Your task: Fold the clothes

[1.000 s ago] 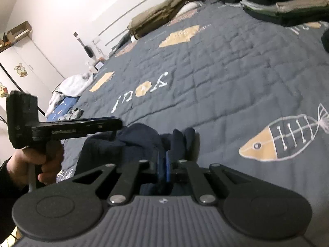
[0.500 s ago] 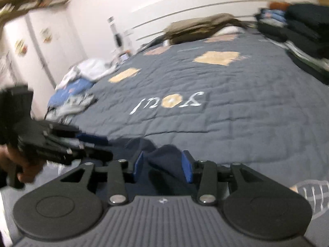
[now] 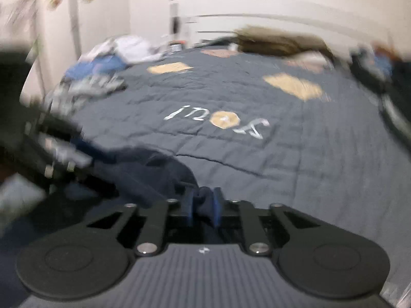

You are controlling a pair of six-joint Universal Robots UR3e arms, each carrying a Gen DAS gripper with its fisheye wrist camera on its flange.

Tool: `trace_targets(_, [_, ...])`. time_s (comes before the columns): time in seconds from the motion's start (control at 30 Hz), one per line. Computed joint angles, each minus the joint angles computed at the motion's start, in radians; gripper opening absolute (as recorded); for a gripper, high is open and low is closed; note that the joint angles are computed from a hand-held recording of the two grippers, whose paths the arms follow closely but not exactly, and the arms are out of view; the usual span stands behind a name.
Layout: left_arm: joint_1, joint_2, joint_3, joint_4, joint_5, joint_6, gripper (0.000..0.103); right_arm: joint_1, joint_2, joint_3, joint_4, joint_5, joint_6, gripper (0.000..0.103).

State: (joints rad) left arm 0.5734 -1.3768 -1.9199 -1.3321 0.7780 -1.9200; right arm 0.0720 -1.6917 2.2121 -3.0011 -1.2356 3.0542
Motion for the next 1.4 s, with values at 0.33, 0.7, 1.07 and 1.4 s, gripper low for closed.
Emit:
trace_targets(0.33, [0.015,-0.02,0.005,-0.004,-0.016,-0.033,0.051,-0.506,-0.014,0.261,-0.043,0.658,0.5,0.013])
trace_targets(0.7, [0.161,0.066,0.061,-0.413,-0.133,0.131,0.051,-0.531,-0.353,0.177,0.398,0.589,0.242,0.033])
trace_targets(1.07, [0.218,0.025,0.012,-0.651,-0.105,0.149,0.056,-0.421,-0.388,0.248,0.574,0.561,0.171,0.035])
trace_targets(1.4, [0.363,0.043,0.081,-0.949,-0.074,0.315,0.061,-0.684,-0.945,0.16,1.348,0.614,-0.132,0.037])
